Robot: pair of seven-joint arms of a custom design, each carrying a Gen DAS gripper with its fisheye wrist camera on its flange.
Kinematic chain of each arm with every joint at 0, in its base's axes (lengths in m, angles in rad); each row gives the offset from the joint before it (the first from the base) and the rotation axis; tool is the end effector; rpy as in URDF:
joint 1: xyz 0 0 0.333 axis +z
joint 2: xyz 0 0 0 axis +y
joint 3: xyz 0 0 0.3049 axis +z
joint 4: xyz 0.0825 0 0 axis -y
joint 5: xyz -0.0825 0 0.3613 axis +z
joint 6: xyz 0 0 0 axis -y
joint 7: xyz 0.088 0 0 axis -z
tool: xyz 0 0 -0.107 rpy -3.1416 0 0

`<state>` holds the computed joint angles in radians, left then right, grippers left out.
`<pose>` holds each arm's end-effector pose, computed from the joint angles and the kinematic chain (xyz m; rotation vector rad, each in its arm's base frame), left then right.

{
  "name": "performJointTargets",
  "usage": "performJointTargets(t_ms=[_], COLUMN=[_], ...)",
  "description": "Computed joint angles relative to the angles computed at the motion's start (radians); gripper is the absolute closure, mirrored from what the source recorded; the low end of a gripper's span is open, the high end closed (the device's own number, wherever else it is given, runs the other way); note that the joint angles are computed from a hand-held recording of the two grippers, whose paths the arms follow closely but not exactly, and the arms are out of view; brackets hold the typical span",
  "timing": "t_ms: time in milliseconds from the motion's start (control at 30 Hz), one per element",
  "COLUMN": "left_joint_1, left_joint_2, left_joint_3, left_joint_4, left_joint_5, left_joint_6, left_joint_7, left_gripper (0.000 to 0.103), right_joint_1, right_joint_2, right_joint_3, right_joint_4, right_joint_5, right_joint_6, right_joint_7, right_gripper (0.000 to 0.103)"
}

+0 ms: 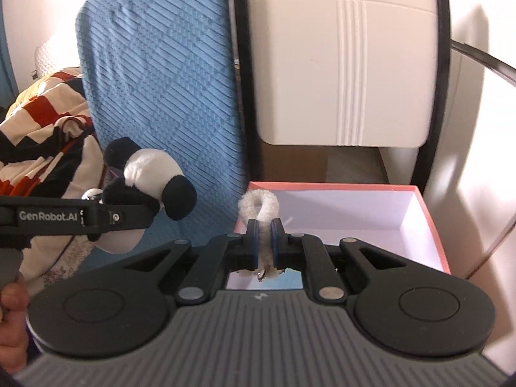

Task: Organize soft objects
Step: 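Release the panda plush with left tool while right tool releases the ring into the box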

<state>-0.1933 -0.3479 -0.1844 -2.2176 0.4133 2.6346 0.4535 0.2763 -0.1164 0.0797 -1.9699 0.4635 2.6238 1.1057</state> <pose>0.4400 -0.1976 0.5982 -2.1561 1.3666 -0.9772 0.5218 0.1852 0.6058 -2.0179 1.1812 -0.3971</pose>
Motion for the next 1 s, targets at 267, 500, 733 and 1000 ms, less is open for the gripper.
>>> performJointTargets(t_ms=[267,500,733,1000], left_joint_1=[-0.009,-0.029,-0.036,-0.044], left_joint_2=[0.154,0.253,0.312,0.347], left_joint_3=[-0.034,-0.031,-0.035,-0.043], left_joint_4=[0.101,0.167,0.183,0.184], left_joint_5=[0.025,-0.013,-0.04,-0.037], left_joint_6=[0.006,-0.001,0.004,-0.005], left_joint_7=[-0.035,0.019,0.056,0.063], left_gripper=[0.042,0.042,0.041,0.016], right_joint_1=[-0.039,-0.07,-0.084,-0.09], right_joint_2=[0.041,0.075,0.099,0.112], right_joint_3=[-0.03,-0.046,-0.052,-0.056], right_joint_4=[-0.007,-0.034,-0.06,-0.061], right_joint_5=[-0.004,-0.03,-0.048,-0.086], right_joint_6=[-0.026,-0.035,-0.041,-0.05], right_joint_7=[-0.006,0.017,0.039,0.106], right_gripper=[0.091,0.091,0.09,0.068])
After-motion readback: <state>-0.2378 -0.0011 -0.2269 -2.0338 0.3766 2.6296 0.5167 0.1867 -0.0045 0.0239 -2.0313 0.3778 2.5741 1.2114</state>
